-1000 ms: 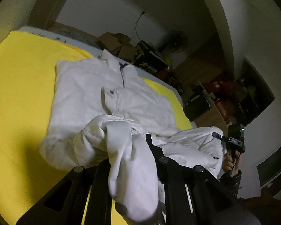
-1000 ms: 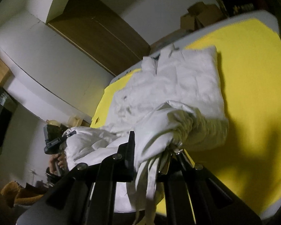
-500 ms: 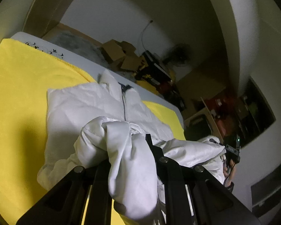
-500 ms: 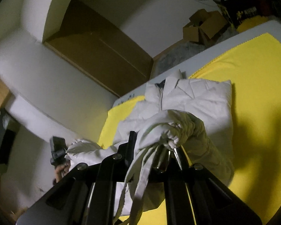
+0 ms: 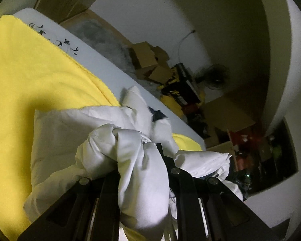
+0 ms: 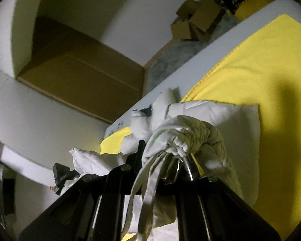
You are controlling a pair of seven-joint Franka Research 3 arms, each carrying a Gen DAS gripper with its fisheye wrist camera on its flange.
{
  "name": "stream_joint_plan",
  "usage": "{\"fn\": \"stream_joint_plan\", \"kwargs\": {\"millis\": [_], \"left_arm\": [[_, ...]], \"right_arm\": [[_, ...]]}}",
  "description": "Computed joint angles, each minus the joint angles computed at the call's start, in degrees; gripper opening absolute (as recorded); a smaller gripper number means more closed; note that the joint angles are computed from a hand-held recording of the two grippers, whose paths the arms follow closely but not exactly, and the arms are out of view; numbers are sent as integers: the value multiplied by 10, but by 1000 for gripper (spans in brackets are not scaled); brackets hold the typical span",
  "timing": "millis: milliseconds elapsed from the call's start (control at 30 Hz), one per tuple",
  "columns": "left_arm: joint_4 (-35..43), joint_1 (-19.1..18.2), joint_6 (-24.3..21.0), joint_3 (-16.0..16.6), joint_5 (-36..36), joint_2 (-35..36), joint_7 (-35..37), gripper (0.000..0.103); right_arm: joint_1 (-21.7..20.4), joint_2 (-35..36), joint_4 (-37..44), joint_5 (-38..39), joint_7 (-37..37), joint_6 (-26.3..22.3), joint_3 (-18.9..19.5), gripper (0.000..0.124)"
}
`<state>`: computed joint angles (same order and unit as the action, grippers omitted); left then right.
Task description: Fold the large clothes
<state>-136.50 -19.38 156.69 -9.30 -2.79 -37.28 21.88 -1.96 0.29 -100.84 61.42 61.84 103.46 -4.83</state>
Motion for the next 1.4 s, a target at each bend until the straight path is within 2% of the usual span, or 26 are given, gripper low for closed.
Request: {"fn": "stream_joint_plan", "kwargs": {"millis": [233, 433, 533, 600, 667, 733, 767, 800, 833, 867, 900, 933, 1033, 1067, 1133, 1200, 1233, 1267, 1300, 1333, 1400], "left_arm": [[-1, 5, -3, 20, -17, 54, 11, 11], [-38, -5, 49, 37, -63, 75, 18, 15], [-38, -9, 57, 46, -75, 92, 27, 15], [-45, -21, 77, 57, -95, 100, 40, 16], [-58, -35, 108, 69, -120, 98, 47, 17], [-66, -41, 128, 72, -129, 93, 52, 29], [-70, -42, 135, 71, -128, 84, 52, 46], [-72, -47, 148, 74, -129, 78, 56, 75], [-73, -63, 174, 82, -132, 74, 64, 91], [-75, -59, 190, 75, -129, 67, 62, 103], [-71, -34, 181, 56, -111, 58, 43, 103], [-65, -8, 161, 35, -92, 47, 25, 103], [-45, 51, 96, -12, -31, 5, -16, 103], [-33, 87, 59, -43, 4, -17, -38, 103], [3, 147, -27, -100, 78, -55, -70, 103], [66, 192, -140, -162, 154, -71, -89, 103], [97, 207, -182, -192, 185, -64, -96, 103], [119, 205, -205, -208, 199, -49, -97, 103], [135, 186, -214, -211, 199, -24, -84, 103], [151, 165, -219, -213, 196, 7, -70, 103], [179, 163, -238, -242, 224, 53, -87, 103]], "right_arm": [[9, 52, 27, -41, 27, 60, 18, 9], [17, 70, 20, -69, 33, 107, 33, 9], [27, 69, 11, -99, 35, 146, 38, 9], [35, 68, 0, -116, 32, 178, 41, 9], [36, 70, -4, -114, 24, 188, 43, 10], [31, 67, -9, -94, 14, 182, 42, 14], [27, 65, -11, -81, 9, 176, 40, 17], [21, 63, -10, -59, -5, 161, 38, 27], [16, 62, -9, -39, -16, 148, 37, 42], [10, 58, -13, -15, -28, 136, 34, 53], [4, 52, -20, 20, -40, 129, 32, 80], [3, 45, -25, 32, -41, 135, 31, 86], [1, 22, -34, 59, -31, 147, 22, 86], [2, 4, -47, 67, -33, 169, 20, 86], [7, -34, -75, 87, -48, 206, 13, 86], [16, -94, -117, 142, -97, 239, 0, 87], [22, -110, -127, 155, -110, 244, -7, 82], [30, -136, -142, 157, -115, 255, -8, 76], [38, -150, -147, 133, -106, 260, -7, 59], [37, -169, -152, 70, -81, 267, 15, 48], [59, -190, -166, -19, -48, 290, 37, 33]]}}
